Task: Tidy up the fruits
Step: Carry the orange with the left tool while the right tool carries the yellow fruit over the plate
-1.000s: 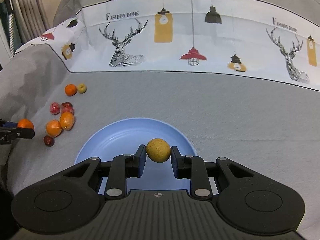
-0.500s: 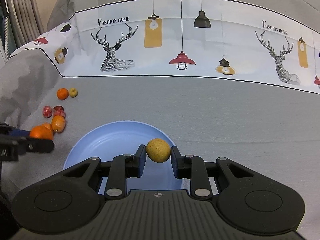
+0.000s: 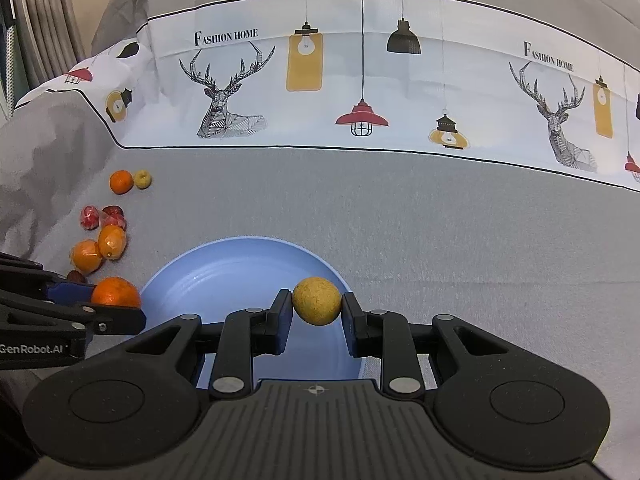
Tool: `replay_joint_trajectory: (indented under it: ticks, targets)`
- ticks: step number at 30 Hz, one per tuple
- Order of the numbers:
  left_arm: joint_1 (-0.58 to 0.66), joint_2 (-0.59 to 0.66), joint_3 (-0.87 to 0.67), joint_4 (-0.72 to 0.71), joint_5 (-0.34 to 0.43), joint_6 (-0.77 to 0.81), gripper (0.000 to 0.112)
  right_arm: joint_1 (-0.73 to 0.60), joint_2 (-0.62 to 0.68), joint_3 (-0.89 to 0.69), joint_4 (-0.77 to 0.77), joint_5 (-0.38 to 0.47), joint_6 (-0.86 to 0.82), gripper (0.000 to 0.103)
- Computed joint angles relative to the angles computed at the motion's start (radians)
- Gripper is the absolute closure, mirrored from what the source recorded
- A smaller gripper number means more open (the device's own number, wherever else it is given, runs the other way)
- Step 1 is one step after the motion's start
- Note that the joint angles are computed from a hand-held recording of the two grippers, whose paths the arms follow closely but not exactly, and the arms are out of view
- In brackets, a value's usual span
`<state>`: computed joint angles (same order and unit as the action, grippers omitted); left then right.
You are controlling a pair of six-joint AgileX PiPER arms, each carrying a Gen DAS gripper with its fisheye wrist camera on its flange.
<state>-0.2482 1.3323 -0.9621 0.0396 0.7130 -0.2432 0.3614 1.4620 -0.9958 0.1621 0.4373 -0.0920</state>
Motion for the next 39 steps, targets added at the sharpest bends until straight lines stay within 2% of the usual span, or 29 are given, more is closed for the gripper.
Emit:
replay_joint_trajectory:
  ticks: [20,39]
  targets:
    - [0.029,0.036,0.000,-0.088,-0.022,0.072,0.080,-0.001,0.018,-0.013,0.005,0.013,-0.027,0.075]
    - [-0.004,0.050,-0.013,-0.054,-0.014,0.038,0.080,0.005,0.023,-0.018,-0.004,0.023,-0.021,0.075]
